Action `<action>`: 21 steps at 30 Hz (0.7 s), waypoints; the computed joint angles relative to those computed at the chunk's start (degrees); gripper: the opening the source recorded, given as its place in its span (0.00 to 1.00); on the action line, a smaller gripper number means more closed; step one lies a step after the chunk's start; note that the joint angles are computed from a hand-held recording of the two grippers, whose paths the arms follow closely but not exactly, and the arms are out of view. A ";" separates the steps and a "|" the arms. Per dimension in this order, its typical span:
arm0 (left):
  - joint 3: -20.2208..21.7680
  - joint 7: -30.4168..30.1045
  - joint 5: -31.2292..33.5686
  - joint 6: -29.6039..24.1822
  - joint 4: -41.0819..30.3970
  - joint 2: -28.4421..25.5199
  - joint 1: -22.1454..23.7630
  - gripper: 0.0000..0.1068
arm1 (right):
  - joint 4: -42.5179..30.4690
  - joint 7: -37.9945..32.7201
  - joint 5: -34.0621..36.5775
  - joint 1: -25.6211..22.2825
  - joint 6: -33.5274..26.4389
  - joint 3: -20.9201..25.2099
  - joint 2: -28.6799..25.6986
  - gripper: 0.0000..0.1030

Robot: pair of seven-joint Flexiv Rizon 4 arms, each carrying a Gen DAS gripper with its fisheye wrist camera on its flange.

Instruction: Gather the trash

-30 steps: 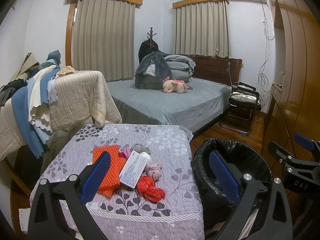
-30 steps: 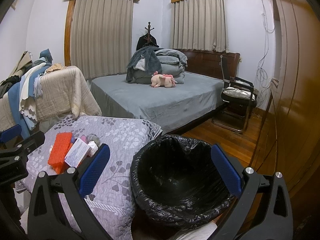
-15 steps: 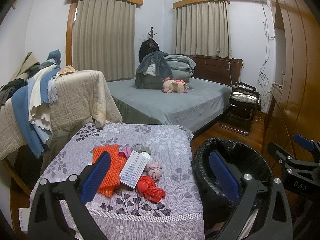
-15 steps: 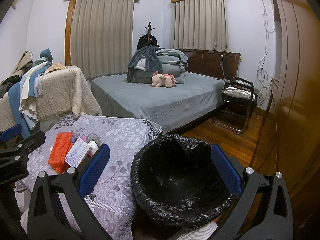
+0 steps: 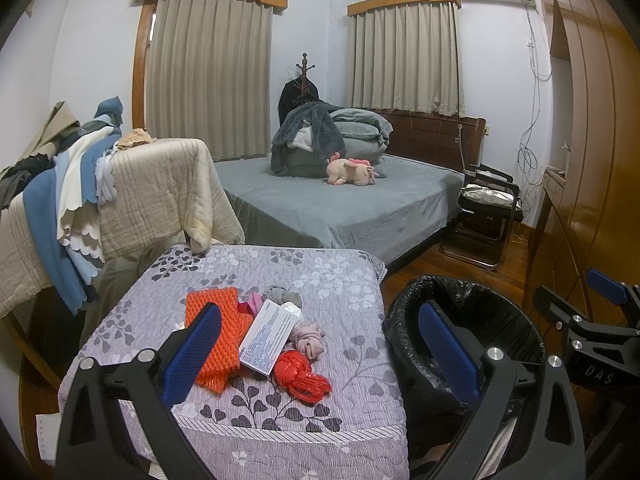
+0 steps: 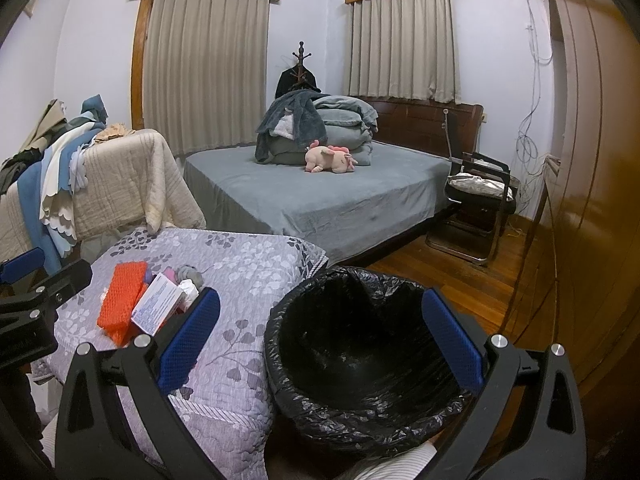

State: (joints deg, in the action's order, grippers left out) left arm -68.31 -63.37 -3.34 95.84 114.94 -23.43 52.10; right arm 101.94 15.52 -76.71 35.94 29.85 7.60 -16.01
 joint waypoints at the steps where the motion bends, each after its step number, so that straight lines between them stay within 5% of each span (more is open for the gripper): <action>1: -0.25 -0.02 0.07 0.13 0.26 -0.01 0.30 0.91 | -0.02 0.06 -0.06 0.05 -0.02 -0.01 -0.14 0.95; 18: -1.21 -0.75 0.84 0.23 0.94 -0.23 1.76 0.91 | -2.87 -0.53 0.40 1.25 1.00 -1.21 -3.01 0.95; 21: 1.42 -0.17 1.45 0.72 0.13 -1.93 0.05 0.91 | -3.13 -1.18 0.71 1.09 1.78 -1.43 -3.03 0.95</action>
State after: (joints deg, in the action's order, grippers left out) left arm -66.90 -63.54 -1.89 96.55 115.06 -25.36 52.15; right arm 98.81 14.33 -76.00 37.03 31.63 6.16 -19.04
